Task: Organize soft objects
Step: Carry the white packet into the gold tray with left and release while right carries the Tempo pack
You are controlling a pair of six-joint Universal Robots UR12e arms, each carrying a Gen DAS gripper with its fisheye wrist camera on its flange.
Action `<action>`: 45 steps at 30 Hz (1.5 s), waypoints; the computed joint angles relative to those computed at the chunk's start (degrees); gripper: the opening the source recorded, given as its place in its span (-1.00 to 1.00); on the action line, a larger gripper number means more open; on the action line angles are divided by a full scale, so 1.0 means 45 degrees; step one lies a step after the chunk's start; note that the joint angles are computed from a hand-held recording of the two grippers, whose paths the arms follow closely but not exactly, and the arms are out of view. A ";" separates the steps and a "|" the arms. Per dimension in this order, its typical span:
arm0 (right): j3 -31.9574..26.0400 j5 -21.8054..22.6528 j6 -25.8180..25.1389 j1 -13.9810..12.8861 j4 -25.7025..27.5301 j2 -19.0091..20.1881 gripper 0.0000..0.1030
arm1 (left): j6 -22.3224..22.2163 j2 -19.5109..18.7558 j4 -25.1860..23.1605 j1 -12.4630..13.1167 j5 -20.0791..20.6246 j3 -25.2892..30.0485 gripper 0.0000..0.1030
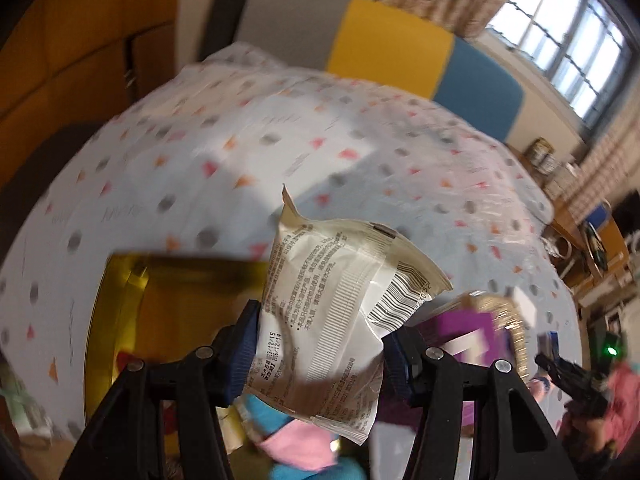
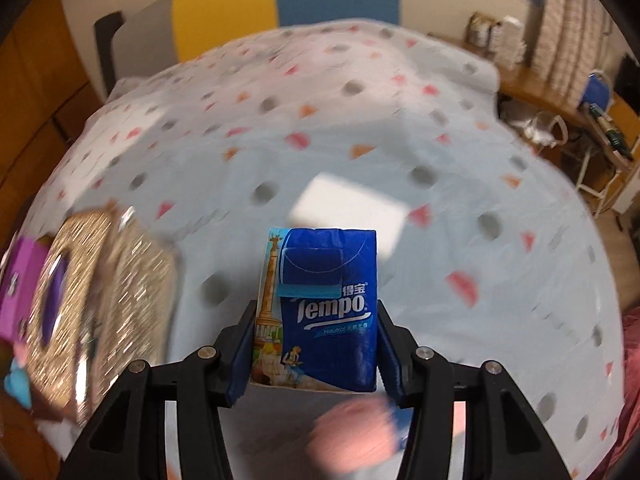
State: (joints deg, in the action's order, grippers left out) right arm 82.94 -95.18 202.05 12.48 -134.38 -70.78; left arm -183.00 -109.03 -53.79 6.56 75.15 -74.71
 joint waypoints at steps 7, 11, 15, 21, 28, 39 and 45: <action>-0.0100 0.0839 -0.0392 0.0479 0.0617 0.0432 0.02 | -0.1102 0.0669 0.0550 0.1004 -0.0345 -0.1547 0.13; -0.0400 0.0061 -0.0509 0.0712 0.1465 0.0796 0.02 | -0.1434 0.0883 0.1103 0.1413 -0.0136 -0.2019 0.14; -0.0389 -0.0077 -0.0542 0.0777 0.1295 0.0853 0.03 | -0.1780 0.0805 0.1148 0.1648 -0.0179 -0.2130 0.15; -0.0183 -0.0267 -0.0574 0.0846 0.0922 0.0800 0.04 | -0.1963 0.0267 0.1002 0.1497 -0.0163 -0.1643 0.17; 0.0221 -0.0644 -0.0491 0.1080 0.0669 0.0527 0.04 | -0.2642 -0.0111 0.1178 0.1214 0.1135 -0.1258 0.64; 0.0110 -0.0765 -0.0652 0.1118 0.0794 0.0557 0.04 | -0.1514 0.1554 0.4198 0.0609 0.2511 -0.3812 0.72; 0.0038 -0.0645 -0.0573 0.1076 0.0913 0.0551 0.03 | -0.0819 0.2179 0.4866 0.0336 0.2468 -0.4669 0.72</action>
